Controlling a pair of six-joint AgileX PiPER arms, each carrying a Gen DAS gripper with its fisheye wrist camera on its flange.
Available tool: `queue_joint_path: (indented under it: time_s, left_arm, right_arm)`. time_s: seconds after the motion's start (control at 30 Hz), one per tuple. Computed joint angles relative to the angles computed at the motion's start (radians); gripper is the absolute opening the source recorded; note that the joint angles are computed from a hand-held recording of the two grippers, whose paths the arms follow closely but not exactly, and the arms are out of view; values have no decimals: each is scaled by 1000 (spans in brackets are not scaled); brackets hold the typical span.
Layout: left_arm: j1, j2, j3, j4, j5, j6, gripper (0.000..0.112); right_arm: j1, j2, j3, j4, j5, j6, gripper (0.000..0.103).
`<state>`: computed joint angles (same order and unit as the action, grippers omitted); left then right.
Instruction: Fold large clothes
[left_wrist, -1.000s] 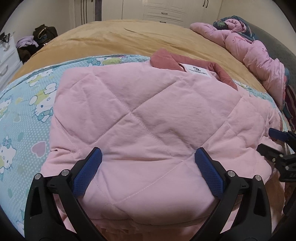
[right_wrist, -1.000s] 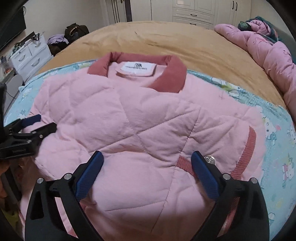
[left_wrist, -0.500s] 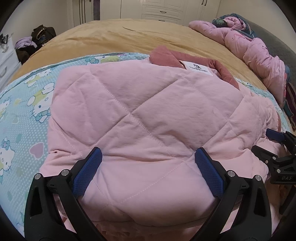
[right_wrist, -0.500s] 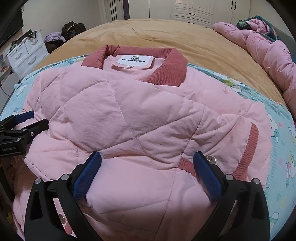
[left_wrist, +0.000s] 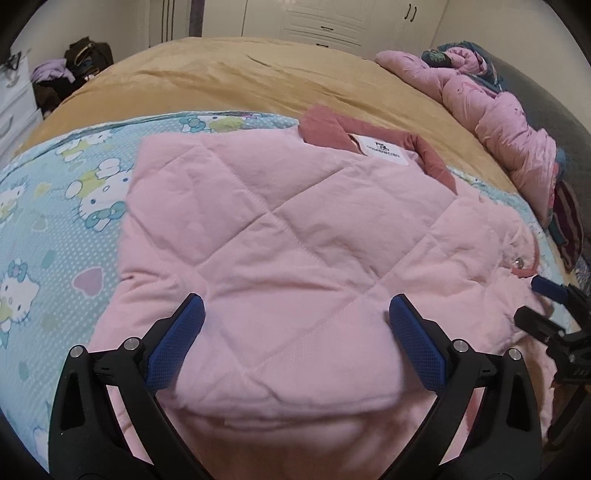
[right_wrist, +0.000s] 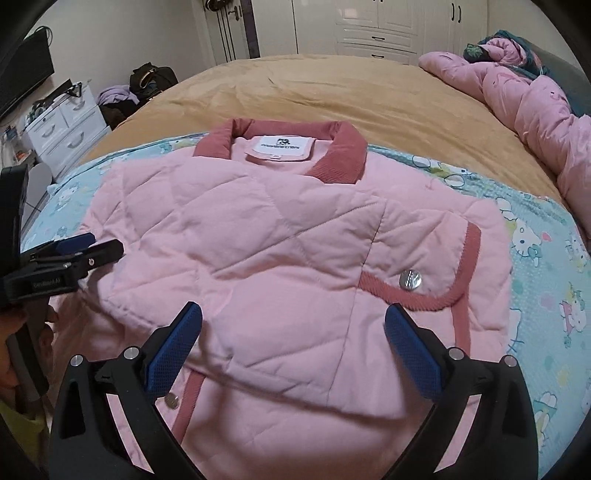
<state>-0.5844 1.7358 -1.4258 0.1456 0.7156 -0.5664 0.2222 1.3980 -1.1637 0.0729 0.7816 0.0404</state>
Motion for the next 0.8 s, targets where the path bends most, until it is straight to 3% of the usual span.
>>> queue_joint_path:
  time_s: [0.23, 0.8]
  left_arm:
    - [7, -94, 23, -35, 50, -13, 94]
    - [-85, -278, -12, 75, 179, -113, 94]
  right_arm:
    - [20, -52, -21, -26, 46, 54, 99]
    - [78, -231, -124, -60, 189, 156, 99]
